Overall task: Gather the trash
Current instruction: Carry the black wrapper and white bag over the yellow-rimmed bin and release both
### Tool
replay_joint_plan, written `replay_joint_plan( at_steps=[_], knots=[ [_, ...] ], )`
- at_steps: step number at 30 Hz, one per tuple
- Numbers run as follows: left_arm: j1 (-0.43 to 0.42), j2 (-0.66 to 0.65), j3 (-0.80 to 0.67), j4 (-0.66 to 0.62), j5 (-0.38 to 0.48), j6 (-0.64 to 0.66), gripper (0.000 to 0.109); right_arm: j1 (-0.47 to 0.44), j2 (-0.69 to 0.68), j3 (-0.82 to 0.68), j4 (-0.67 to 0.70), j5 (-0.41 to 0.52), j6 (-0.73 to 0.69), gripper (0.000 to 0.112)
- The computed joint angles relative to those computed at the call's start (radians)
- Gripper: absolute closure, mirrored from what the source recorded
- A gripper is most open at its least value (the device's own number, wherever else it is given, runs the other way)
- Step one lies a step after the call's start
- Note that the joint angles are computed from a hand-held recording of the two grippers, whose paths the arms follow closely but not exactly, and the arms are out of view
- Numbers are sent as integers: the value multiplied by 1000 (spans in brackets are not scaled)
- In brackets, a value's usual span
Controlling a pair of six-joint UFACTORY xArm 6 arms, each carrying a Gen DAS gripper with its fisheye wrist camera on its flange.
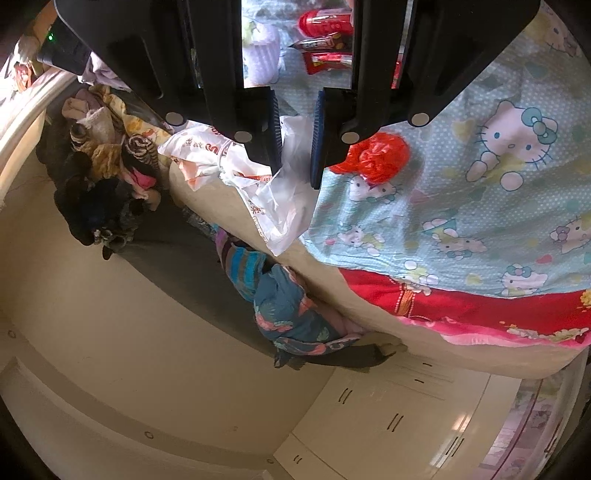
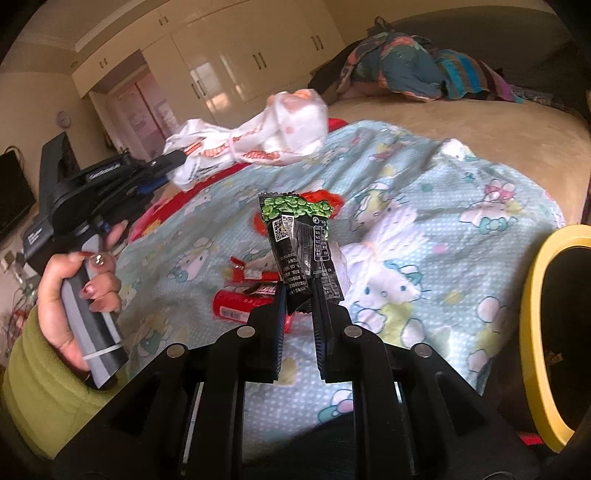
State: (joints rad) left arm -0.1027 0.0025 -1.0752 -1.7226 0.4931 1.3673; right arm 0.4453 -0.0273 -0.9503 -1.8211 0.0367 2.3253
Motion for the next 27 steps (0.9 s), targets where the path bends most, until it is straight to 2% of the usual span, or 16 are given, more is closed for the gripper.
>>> replay_joint_plan(
  at_steps=[20, 27],
  knots=[
    [-53, -32, 33, 37, 26, 10, 95, -93, -195, 186, -117, 105, 218, 103],
    [-85, -41, 49, 65, 32, 9, 95, -126, -259, 247, -114, 131, 240, 103]
  ],
)
